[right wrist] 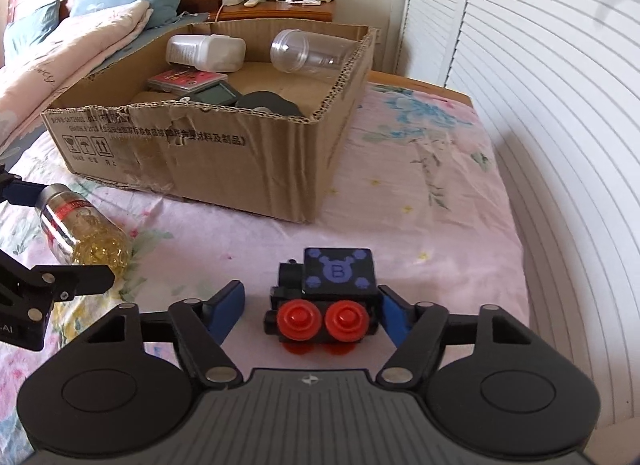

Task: Organize rigid objects
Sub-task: 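Lift the capsule bottle with the left tool and the toy robot with the right tool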

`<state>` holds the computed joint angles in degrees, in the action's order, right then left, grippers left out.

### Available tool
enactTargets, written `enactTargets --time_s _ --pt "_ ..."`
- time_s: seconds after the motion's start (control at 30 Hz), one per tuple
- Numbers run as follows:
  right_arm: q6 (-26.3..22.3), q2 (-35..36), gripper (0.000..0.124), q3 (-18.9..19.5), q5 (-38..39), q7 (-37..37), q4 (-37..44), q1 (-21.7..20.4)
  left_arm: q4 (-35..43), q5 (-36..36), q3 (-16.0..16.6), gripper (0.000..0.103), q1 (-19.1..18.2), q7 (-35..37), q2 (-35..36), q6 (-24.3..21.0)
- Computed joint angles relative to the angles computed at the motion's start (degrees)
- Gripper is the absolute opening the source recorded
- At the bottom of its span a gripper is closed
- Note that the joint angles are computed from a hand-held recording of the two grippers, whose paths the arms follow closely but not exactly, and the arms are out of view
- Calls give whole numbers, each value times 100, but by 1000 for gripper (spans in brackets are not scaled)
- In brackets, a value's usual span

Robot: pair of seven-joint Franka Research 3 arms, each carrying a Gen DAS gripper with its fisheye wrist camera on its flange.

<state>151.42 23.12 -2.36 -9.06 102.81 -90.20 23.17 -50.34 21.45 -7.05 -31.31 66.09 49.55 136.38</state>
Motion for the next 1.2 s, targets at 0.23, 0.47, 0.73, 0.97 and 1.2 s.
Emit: enactTargets --time_s 0.23,0.47,0.73,0.97,1.2 --pt "-91 17 69 -94 -172 309 58 86 66 52 42 96 -36 -41 36 -3" --pt "-243 115 60 -150 -370 592 246 162 352 -29 21 97 -33 54 190 -132" --pt "-198 -41 60 -78 -437 598 96 119 175 -265 -139 95 108 338 78 -54" --pt "-204 -337 57 48 -433 120 -93 40 -744 -301 -277 95 282 720 -604 211" --pt "-469 -476 36 246 -143 -709 -31 -117 -1332 -282 -374 95 415 989 -1106 429"
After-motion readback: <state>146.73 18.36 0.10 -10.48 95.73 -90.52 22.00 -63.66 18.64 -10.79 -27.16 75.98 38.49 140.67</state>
